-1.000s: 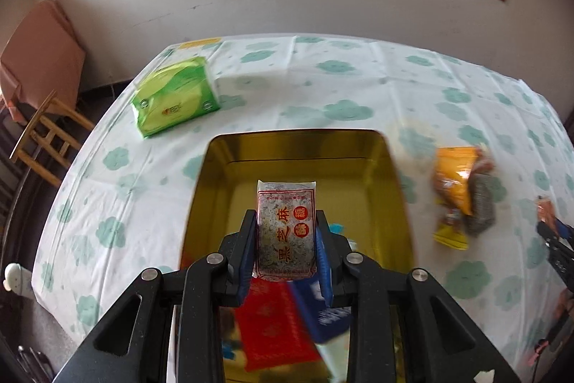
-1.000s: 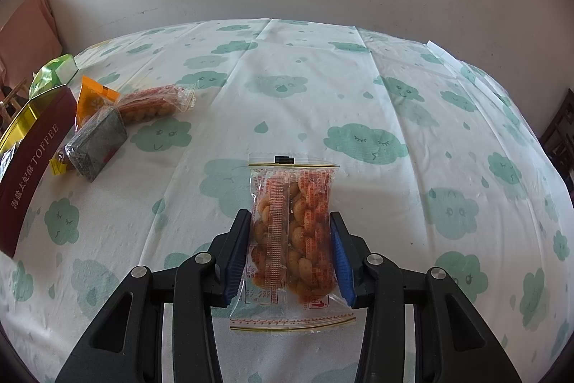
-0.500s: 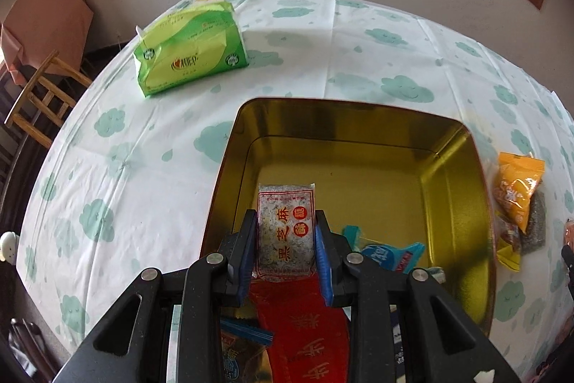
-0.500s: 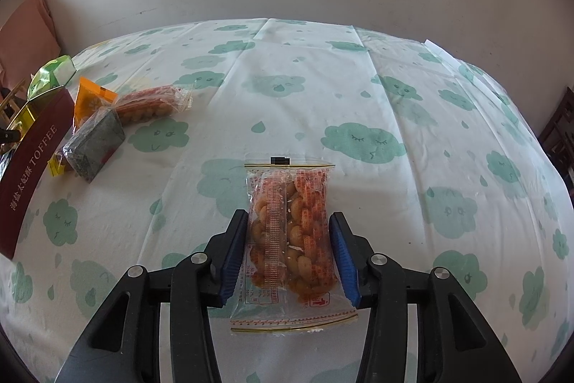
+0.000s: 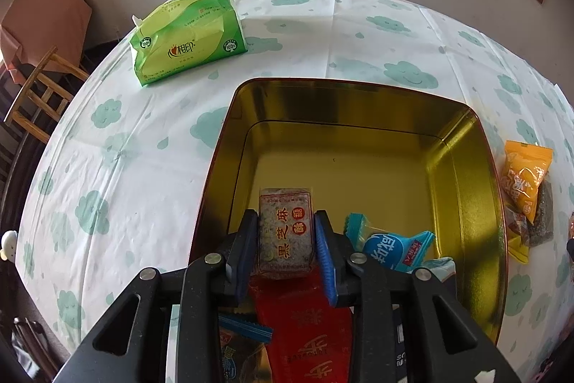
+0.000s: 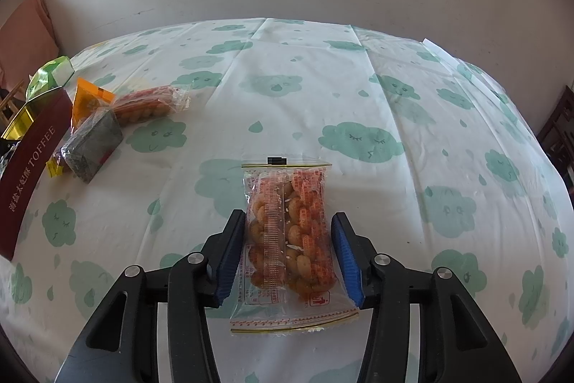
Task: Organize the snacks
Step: 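Carry the square pack into the tin and open the left gripper, then withdraw the left gripper from the tin while the right gripper holds the peanut pack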
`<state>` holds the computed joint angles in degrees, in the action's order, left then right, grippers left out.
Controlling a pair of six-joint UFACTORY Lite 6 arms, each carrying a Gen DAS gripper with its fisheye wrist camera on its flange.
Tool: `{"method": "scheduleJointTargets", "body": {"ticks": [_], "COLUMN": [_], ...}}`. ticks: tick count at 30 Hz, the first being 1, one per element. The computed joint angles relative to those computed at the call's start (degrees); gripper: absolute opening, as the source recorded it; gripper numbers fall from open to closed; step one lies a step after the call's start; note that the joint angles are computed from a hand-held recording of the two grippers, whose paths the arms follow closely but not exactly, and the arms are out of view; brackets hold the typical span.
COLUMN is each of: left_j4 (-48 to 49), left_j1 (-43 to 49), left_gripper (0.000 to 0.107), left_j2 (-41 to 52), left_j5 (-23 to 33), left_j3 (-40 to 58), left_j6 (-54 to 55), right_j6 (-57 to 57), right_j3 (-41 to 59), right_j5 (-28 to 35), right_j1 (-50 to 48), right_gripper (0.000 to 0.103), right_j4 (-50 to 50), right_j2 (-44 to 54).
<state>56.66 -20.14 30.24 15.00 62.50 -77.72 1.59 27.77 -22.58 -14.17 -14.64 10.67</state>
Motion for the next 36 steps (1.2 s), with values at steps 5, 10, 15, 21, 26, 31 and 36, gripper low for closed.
{"method": "scheduleJointTargets", "body": {"ticks": [5, 10, 15, 21, 26, 31, 36], "left_j4": [5.9, 7.8, 14.8, 19.3, 24.0, 23.9, 22.5], "left_j1": [-1.3, -2.4, -5.1, -7.8, -13.3, -16.4, -19.5], "left_gripper": [0.043, 0.052, 0.060, 0.067, 0.072, 0.073, 0.073], "left_j2": [-3.0, -6.6, -10.6, -16.5, -20.3, -24.7, -29.2], "left_j5": [1.3, 2.0, 5.3, 8.2, 16.3, 16.6, 17.6], "left_j3": [-2.1, -4.6, -7.6, -13.0, -18.4, -23.4, -27.9], "left_j6": [-6.1, -8.7, -15.9, -22.0, -29.5, -33.3, -35.7], "right_j6": [-0.1, -0.1, 0.0, 0.0, -0.1, -1.7, 1.2], "right_j3": [0.0, 0.0, 0.1, 0.1, 0.1, 0.8, 2.6], "right_j5": [-0.1, -0.1, 0.0, 0.0, 0.0, 0.4, 3.5], "right_j1": [0.0, 0.0, 0.0, 0.0, -0.1, -0.4, -1.8], "right_gripper": [0.051, 0.051, 0.051, 0.052, 0.052, 0.060, 0.067], "right_j4": [0.0, 0.0, 0.0, 0.0, -0.1, 2.4, -1.2], "right_j2": [0.1, 0.1, 0.2, 0.1, 0.1, 0.8, 1.2]}}
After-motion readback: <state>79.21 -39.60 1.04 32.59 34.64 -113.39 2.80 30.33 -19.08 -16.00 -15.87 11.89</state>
